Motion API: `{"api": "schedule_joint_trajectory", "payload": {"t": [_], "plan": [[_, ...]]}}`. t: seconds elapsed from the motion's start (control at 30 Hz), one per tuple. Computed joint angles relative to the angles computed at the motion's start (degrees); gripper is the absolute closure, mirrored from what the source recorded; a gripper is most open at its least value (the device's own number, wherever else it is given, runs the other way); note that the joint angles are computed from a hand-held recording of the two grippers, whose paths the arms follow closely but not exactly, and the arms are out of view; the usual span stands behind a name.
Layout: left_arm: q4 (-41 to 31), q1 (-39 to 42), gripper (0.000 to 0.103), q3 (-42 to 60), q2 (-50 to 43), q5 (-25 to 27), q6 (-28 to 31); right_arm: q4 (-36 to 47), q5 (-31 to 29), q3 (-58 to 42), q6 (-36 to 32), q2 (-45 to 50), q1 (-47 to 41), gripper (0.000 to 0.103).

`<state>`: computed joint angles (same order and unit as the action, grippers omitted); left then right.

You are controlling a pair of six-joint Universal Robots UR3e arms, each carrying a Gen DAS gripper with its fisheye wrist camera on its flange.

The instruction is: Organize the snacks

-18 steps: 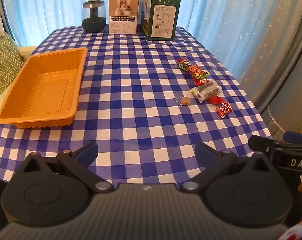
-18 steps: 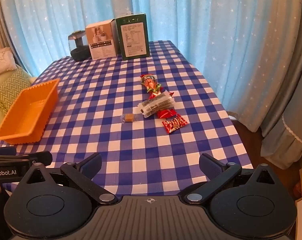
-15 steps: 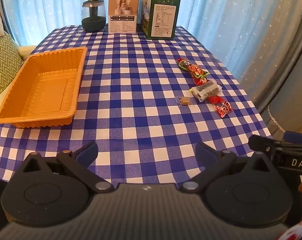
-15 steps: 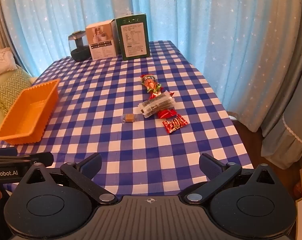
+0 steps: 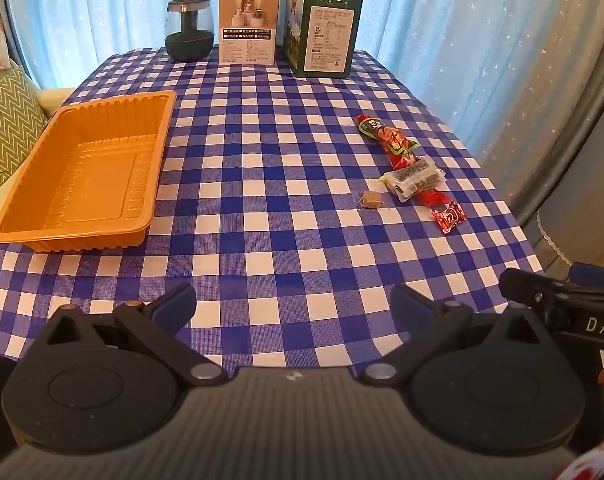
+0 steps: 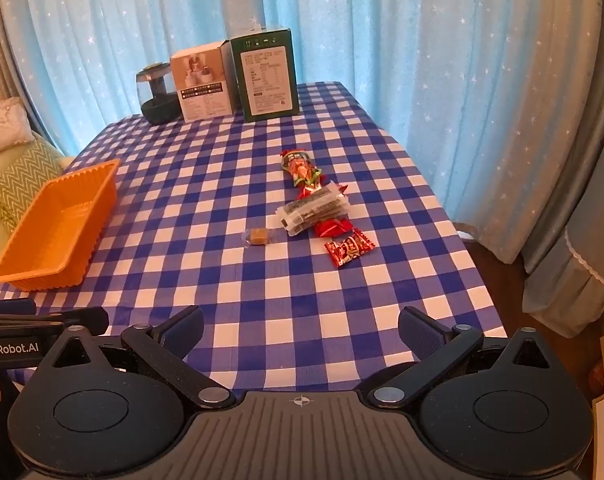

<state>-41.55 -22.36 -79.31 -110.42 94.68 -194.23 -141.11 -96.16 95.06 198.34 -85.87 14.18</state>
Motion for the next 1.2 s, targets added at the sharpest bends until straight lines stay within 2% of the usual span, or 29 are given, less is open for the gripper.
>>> {"api": "schedule_joint_trajectory", "payload": {"t": [1.2], "plan": [[-0.3, -0.2, 0.000, 0.6, -0.1, -0.3, 0.0, 0.2, 0.4, 0.3, -0.5, -0.7, -0.9, 0.000]]}}
